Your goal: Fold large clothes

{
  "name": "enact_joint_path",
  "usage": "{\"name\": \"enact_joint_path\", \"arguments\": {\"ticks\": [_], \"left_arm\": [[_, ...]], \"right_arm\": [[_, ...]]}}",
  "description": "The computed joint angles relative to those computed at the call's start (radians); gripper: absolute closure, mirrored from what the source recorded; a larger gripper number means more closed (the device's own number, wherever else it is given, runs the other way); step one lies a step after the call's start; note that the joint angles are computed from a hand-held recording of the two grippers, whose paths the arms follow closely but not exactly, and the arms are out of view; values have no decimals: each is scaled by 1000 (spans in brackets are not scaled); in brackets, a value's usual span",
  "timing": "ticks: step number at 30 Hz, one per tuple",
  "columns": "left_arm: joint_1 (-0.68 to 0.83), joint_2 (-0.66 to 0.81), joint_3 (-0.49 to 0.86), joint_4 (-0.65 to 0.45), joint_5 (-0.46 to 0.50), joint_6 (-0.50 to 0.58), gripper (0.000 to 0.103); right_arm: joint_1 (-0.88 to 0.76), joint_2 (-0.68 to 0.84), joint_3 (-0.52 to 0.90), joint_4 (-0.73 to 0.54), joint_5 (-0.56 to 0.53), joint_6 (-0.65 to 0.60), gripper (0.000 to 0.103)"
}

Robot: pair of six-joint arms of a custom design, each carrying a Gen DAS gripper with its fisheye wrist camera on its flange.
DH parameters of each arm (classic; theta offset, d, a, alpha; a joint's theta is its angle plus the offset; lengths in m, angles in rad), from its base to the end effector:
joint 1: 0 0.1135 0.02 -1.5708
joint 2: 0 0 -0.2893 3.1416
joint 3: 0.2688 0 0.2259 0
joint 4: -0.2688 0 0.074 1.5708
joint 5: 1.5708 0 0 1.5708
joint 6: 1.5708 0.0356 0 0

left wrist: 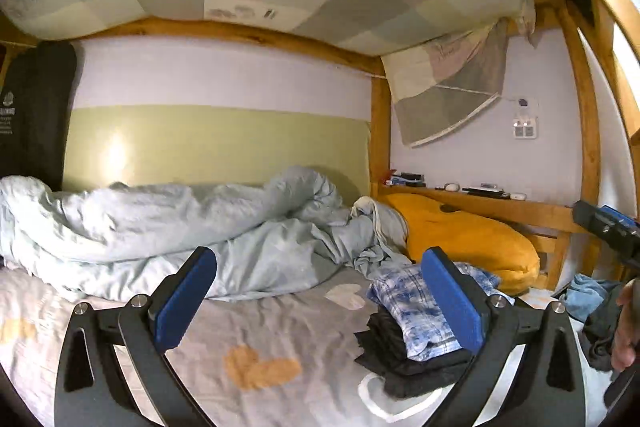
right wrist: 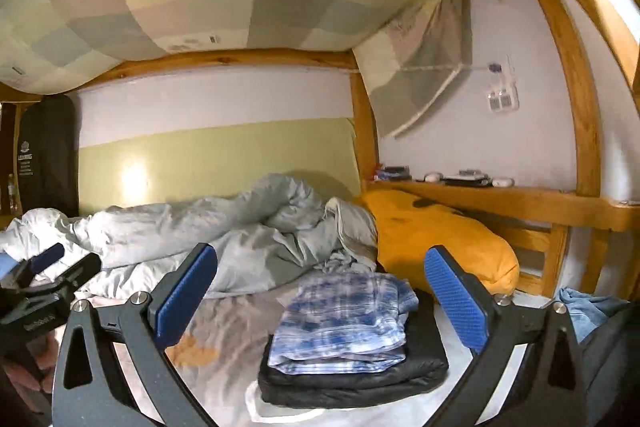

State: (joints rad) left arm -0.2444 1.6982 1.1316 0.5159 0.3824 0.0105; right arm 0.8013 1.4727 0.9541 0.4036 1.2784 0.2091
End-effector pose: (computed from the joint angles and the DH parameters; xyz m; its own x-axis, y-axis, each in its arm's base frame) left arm 0.3651 -0.1047 0.3287 -0.0430 0.0208 -0.9989 0.5866 0.8098 -0.0084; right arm 0.2292 0.1876 0.3359 0.0163 0.1028 -0.9946 0.4615 0.8816 0.0987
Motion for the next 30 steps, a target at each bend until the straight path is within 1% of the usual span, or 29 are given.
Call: {"name": "enact_joint_path", "arguments": {"ticks": [1, 3, 5, 7, 8, 9, 10, 11, 12, 13, 14, 15, 16, 17, 19, 20, 21, 22, 23, 24, 25, 27, 30], "left_arm": [[10, -18, -28, 20, -1, 14, 0], [26, -34, -74, 63, 0, 39, 0], [49, -27, -105, 88, 17, 38, 0], [69, -6, -128, 94, 34, 9, 0], [78, 14, -151, 128, 46, -5, 0], [79, 38, -180, 180, 33, 3, 0], [72, 62, -200, 224, 11, 20, 0], [64, 95, -217, 274, -10, 43, 0], [63, 135, -219, 302, -12, 59, 0], [66, 174, -199, 292, 6, 59, 0], [68, 211, -176, 282, 22, 52, 0], [72, 257, -158, 297, 39, 40, 0], [73, 302, -150, 332, 35, 34, 0], [71, 334, -141, 352, 24, 35, 0], [53, 422, -95, 357, 6, 62, 0], [41, 461, -91, 389, -12, 75, 0], [23, 507, -98, 447, -54, 98, 0], [4, 518, -55, 353, -90, 135, 0], [-2, 524, -24, 311, -92, 141, 1], [3, 530, -10, 298, -74, 131, 1], [10, 531, -9, 304, -65, 112, 1], [30, 532, -19, 339, -38, 68, 1], [22, 528, -34, 354, -46, 88, 1]], "right_arm": [[26, 20, 3, 22, 37, -10, 0], [51, 60, 7, 40, 44, -17, 0], [61, 110, -4, 92, 51, -15, 0], [77, 171, -39, 236, 57, -76, 0], [86, 212, -49, 325, 69, -137, 0], [92, 257, -56, 415, 102, -181, 0], [91, 282, -70, 475, 113, -185, 0], [76, 295, -79, 443, 90, -100, 0], [55, 297, -74, 353, 52, 7, 0], [29, 319, -67, 290, 20, 96, 0], [10, 348, -58, 264, 9, 138, 0], [-7, 380, -46, 241, -5, 169, 0], [-25, 416, -36, 234, -30, 185, 0], [-40, 458, -28, 246, -52, 192, 0], [-64, 547, -6, 283, -63, 198, 0], [-73, 585, 6, 288, -62, 210, 0], [-83, 620, 27, 254, -64, 248, 0], [-93, 636, 55, 169, -82, 307, 0], [-106, 634, 78, 89, -114, 350, 2], [-108, 631, 64, 114, -118, 347, 2], [-111, 629, 51, 126, -120, 356, 2], [-123, 624, 53, 82, -133, 404, 2], [-130, 625, 74, 23, -147, 434, 2]]}}
